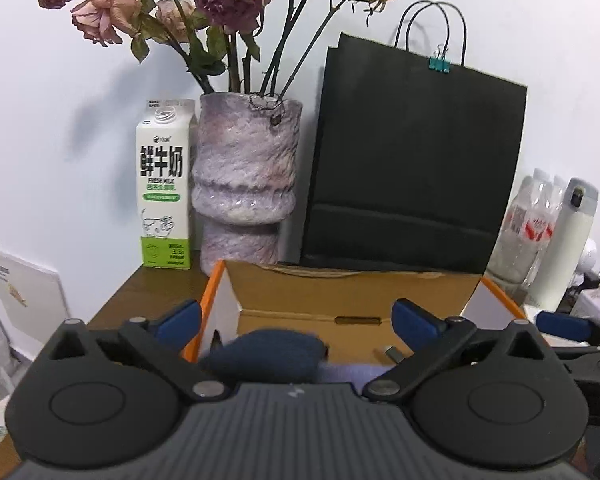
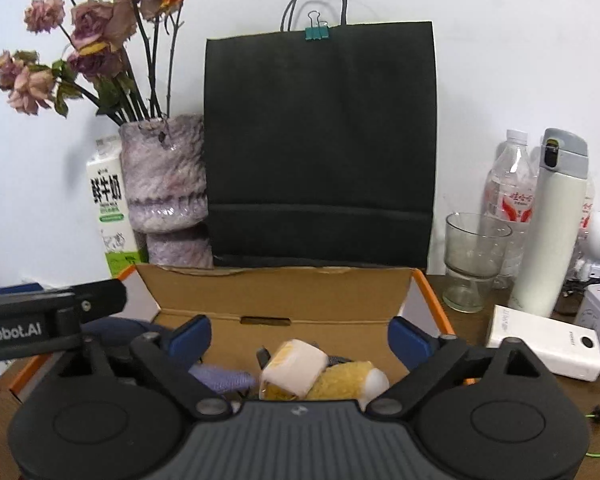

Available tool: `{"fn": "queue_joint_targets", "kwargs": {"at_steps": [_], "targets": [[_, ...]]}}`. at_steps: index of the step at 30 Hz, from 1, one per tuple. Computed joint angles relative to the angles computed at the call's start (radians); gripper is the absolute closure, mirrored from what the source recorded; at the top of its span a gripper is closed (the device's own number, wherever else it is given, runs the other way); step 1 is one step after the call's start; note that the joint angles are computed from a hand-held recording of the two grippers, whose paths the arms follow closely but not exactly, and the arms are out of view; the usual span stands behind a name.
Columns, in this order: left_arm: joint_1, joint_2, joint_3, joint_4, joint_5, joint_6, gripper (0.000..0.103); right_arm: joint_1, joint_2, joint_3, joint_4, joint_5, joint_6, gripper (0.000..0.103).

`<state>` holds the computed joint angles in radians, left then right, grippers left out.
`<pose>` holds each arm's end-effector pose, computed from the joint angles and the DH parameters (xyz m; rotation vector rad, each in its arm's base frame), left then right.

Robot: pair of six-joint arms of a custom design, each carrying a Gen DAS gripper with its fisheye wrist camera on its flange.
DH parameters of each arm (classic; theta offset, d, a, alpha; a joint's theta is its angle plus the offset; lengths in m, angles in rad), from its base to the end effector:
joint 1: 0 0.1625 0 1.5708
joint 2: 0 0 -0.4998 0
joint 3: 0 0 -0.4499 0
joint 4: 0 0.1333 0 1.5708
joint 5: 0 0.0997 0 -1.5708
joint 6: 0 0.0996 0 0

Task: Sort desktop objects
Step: 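Lower the navy case and charger plug into the cardboard box and release both, then grasp the crumpled white tissue with the left gripper while the right grasps the white cap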

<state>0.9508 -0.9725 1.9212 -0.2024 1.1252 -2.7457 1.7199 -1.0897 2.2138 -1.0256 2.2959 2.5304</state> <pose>-0.1715 -0.5435 0.0756 1.0221 2.3570 -1.1757 0.1393 -0.4746 0.0933 0.0910 -1.8516 1.3940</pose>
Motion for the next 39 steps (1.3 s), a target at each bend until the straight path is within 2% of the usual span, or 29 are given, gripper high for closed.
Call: {"fn": "queue_joint_targets", "kwargs": {"at_steps": [9, 16, 23, 29, 35, 39], "targets": [[0.000, -0.025, -0.001, 0.059, 0.011, -0.027, 0.000, 0.018, -0.019, 0.018, 0.007, 0.017, 0.005, 0.001], [0.019, -0.103, 0.049, 0.082, 0.029, -0.023, 0.000, 0.045, -0.050, 0.089, -0.049, 0.032, 0.011, 0.001], [0.031, -0.185, 0.120, 0.105, 0.013, -0.009, 0.000, 0.093, -0.038, 0.159, -0.106, 0.063, -0.011, 0.001], [0.036, -0.230, 0.173, 0.133, -0.003, -0.012, 0.000, 0.106, 0.011, 0.176, -0.071, 0.096, 0.051, 0.001], [0.051, -0.251, 0.222, 0.147, -0.014, -0.024, 0.000, 0.127, 0.074, 0.192, -0.072, 0.105, 0.096, 0.007], [0.059, -0.249, 0.242, 0.161, -0.015, -0.030, 0.002, 0.144, 0.113, 0.194, -0.078, 0.104, 0.112, 0.018]]}}
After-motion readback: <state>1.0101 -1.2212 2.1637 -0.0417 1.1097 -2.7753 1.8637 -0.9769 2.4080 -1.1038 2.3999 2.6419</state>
